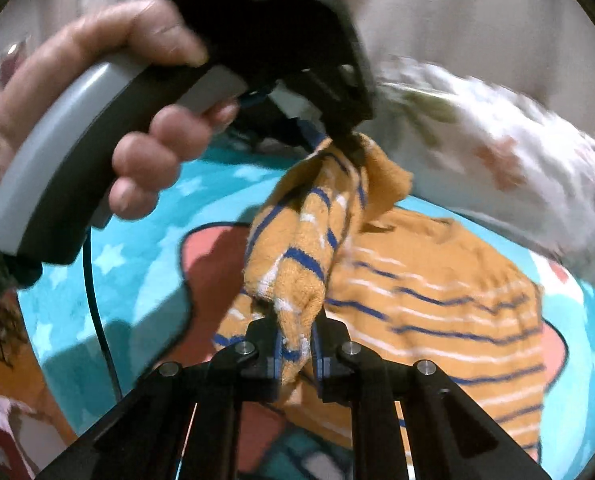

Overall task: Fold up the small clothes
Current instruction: 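Lift the hem and fold it over toward the collar with the right gripper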

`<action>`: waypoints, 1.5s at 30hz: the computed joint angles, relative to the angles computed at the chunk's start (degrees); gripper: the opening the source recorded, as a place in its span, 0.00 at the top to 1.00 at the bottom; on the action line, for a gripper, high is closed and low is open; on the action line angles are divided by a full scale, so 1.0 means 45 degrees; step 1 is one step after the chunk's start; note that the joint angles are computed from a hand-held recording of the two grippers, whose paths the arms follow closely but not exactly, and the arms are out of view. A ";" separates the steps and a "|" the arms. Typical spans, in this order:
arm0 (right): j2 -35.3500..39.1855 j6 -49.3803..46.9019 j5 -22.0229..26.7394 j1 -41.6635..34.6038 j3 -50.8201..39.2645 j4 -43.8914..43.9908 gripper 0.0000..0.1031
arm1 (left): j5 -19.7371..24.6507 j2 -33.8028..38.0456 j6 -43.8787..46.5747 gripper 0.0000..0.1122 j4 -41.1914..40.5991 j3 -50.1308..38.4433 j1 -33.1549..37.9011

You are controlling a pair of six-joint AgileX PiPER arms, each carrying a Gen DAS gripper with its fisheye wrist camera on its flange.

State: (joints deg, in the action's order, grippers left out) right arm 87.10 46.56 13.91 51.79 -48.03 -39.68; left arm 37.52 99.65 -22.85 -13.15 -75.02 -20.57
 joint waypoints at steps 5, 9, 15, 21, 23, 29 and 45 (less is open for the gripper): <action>-0.1654 -0.6281 -0.0564 -0.2950 0.1547 0.6100 0.89 | 0.0690 0.2480 -0.1278 0.86 0.0425 -0.3393 -0.1601; -0.2706 -1.1373 -0.0240 -0.5424 0.2533 1.0619 0.89 | 0.1898 0.4875 -0.1843 0.86 0.0849 -0.6906 -0.2807; -0.2287 -1.9012 0.0782 -0.8885 0.3098 1.6901 0.89 | 0.4148 0.8450 -0.2940 0.77 0.1654 -1.1892 -0.3929; -0.0042 -2.3917 0.3412 -1.2196 0.2117 2.0356 0.76 | 0.2106 0.6451 -0.3461 0.54 0.1380 -0.8737 -0.3895; 0.0193 -2.4539 0.5040 -1.3651 0.1615 2.0562 0.71 | 0.1511 0.5314 -0.4033 0.43 0.2354 -0.7257 -0.4034; 0.0801 -2.4334 0.7650 -1.5726 -0.0312 2.0914 0.65 | 0.1269 0.2657 -0.7442 0.41 0.6275 -0.3213 -0.4940; 0.3646 -2.2059 0.8178 -1.2802 -0.4009 1.9437 0.89 | 0.2715 0.2657 -1.2202 0.40 0.9678 -0.1082 -0.7230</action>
